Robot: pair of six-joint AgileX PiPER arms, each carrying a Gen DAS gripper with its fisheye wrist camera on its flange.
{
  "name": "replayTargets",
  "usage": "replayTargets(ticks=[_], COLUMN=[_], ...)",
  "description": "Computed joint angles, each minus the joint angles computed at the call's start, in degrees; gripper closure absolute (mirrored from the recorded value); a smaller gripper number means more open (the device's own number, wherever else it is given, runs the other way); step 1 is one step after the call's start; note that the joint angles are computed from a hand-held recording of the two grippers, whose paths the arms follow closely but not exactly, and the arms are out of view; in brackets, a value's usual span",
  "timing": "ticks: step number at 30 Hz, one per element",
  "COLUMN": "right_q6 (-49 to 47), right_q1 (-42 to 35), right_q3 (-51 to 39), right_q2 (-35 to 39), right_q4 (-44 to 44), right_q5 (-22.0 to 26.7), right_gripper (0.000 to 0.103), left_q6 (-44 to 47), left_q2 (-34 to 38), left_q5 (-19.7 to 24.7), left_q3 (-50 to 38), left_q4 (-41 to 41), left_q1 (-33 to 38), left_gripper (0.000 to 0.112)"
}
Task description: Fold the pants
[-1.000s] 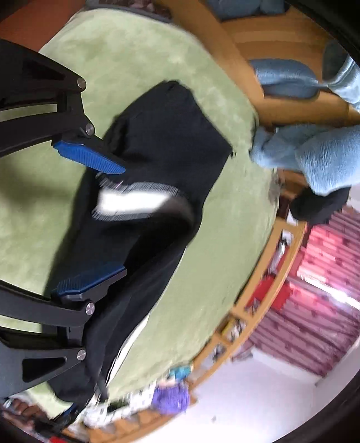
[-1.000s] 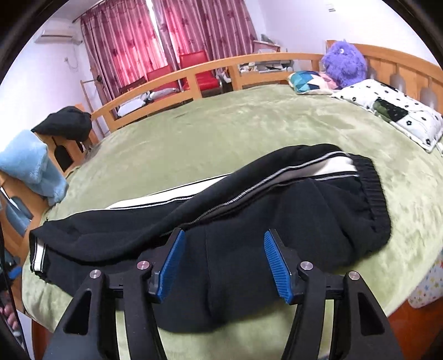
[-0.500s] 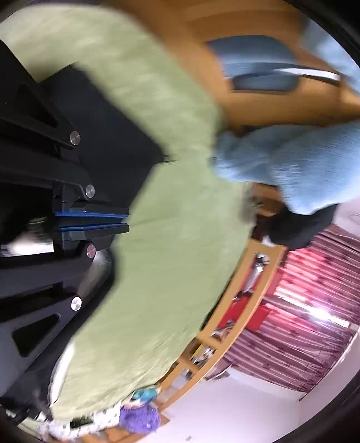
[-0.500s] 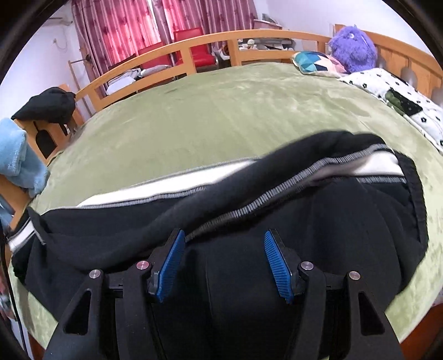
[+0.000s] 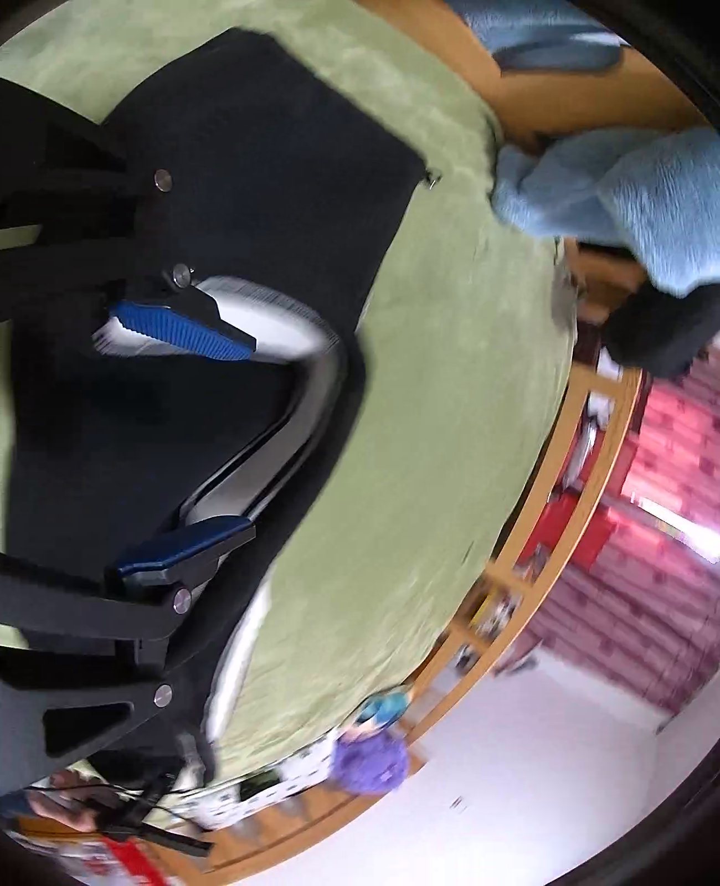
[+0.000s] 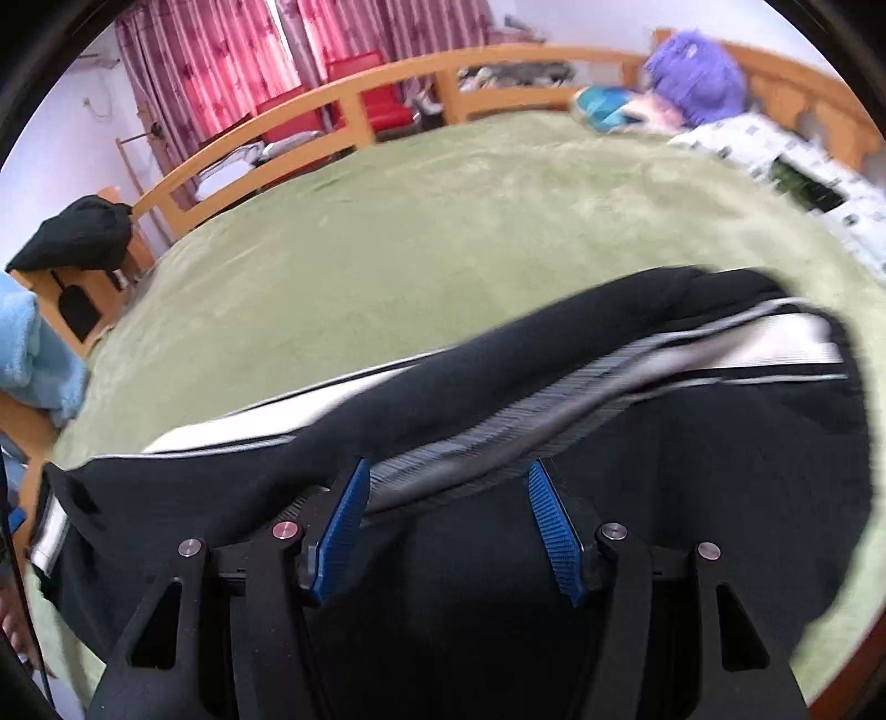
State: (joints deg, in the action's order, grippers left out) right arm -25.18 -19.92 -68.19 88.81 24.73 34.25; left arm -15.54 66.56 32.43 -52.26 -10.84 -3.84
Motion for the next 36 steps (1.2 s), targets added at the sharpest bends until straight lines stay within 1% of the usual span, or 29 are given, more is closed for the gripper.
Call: replayTargets(ticks=[1,2,3,5,6,8,9,10,12,13,16,17,19,20,21,22,23,24,26,27,29,30,31,32,33,34,35,36], right_q6=[-1.8,-2.7,-3.6,-7.6,-9.3,-13.2,-14.1,-14.8,-17.0,-17.9,-16.8,-16.0,-13.5,-12.0,-11.2,-8.5,-7.8,-9.1,-14.2,-15.8,-17.1,-18.7,-19.2,-19.3,-20.6,-23.6,-25.9,-26.7], right_q1=[-2.7,-4.6,-7.2,-14.5,-18.0,-25.3,-27.2,-28.6,-29.6,-29.4,-26.9,-25.8,-22.5,-21.1,-20.5,-19.7,-19.9,-20.9,-23.7,-24.2,-23.5,-23.4,-22.8,-22.1,-22.1,-23.1,-24.5,-25.5], right_q3=[2.1,3.2,4.4,5.2,4.8,2.3,1.3,0.9,1.4,1.6,1.0,1.5,3.3,3.6,3.8,3.7,3.1,3.2,4.7,4.9,4.8,5.6,6.1,6.2,6.4,6.7,6.5,5.7], right_q2=[-2.4,-3.6,-4.8,-5.2,-4.4,-0.5,1.4,2.9,4.5,5.2,8.0,8.4,8.1,8.1,8.2,7.9,7.7,7.0,6.3,7.1,9.1,9.0,8.9,8.8,8.5,8.3,8.0,8.2], right_q4=[-0.5,-0.9,-1.4,2.1,4.7,10.9,12.6,14.1,17.6,19.3,22.0,22.3,20.5,18.5,17.0,13.3,11.9,12.7,19.3,21.5,23.6,26.1,27.3,27.4,28.2,30.8,33.2,34.5], right_q5=[-1.1,-1.8,-2.4,-1.3,0.6,8.0,10.8,12.4,13.2,13.2,11.7,9.6,3.3,1.5,0.5,0.9,2.8,5.3,9.0,9.6,7.9,6.8,5.2,3.7,3.2,4.2,6.0,6.9], right_gripper=[0.042,0.038,0.035,0.034,0.034,0.034,0.034,0.034,0.034,0.032,0.010,0.006,0.006,0.006,0.007,0.012,0.019,0.022,0.022,0.022,0.022,0.023,0.030,0.045,0.055,0.070,0.077,0.078], left_q6=[-3.4,-7.0,-11.1,-16.3,-17.7,-17.5,-18.5,-19.7,-23.7,-26.4,-28.1,-29.5,-33.4,-34.6,-36.9,-38.1,-40.5,-41.2,-42.1,-42.9,-43.2,-42.5,-40.6,-40.3,-42.3,-43.1,-43.4,-44.4], left_q2=[-0.9,-1.4,-2.3,-3.5,-3.6,-3.4,-3.3,-2.9,-1.7,-1.5,-1.5,-1.8,-2.6,-3.1,-4.1,-4.8,-5.4,-6.4,-8.6,-9.5,-9.9,-9.7,-9.8,-10.2,-10.5,-10.9,-11.5,-11.7], left_q5=[0.0,-0.3,-0.7,-2.6,-3.2,-4.4,-5.2,-6.1,-6.8,-6.6,-5.0,-4.0,-2.2,-1.7,-1.0,0.0,1.4,2.0,1.4,0.9,0.5,0.9,1.0,0.8,1.4,1.8,1.8,1.9], left_q3=[1.3,2.4,3.9,7.2,8.3,10.1,10.9,11.5,11.6,11.4,10.6,10.5,10.5,10.7,11.4,11.7,12.0,13.0,15.2,16.2,17.0,16.9,16.9,17.2,17.2,17.4,17.8,17.9], left_q4=[2.9,5.6,8.1,9.3,9.0,6.0,5.6,5.2,7.7,9.9,10.8,11.9,15.5,16.6,18.7,20.0,21.9,22.3,22.6,23.1,23.0,21.9,20.0,19.6,21.1,21.8,22.1,22.7], left_q1=[-2.2,-4.3,-6.7,-9.7,-10.7,-11.3,-11.8,-12.5,-14.1,-14.9,-14.8,-14.7,-15.4,-15.5,-16.2,-16.5,-17.2,-17.6,-18.0,-18.2,-18.1,-17.7,-16.8,-16.3,-16.5,-16.4,-15.9,-16.1], left_gripper=[0.054,0.054,0.054,0.054,0.054,0.054,0.054,0.054,0.054,0.054,0.054,0.054,0.054,0.053,0.054,0.054,0.053,0.053,0.053,0.053,0.053,0.053,0.053,0.053,0.053,0.053,0.053,0.053])
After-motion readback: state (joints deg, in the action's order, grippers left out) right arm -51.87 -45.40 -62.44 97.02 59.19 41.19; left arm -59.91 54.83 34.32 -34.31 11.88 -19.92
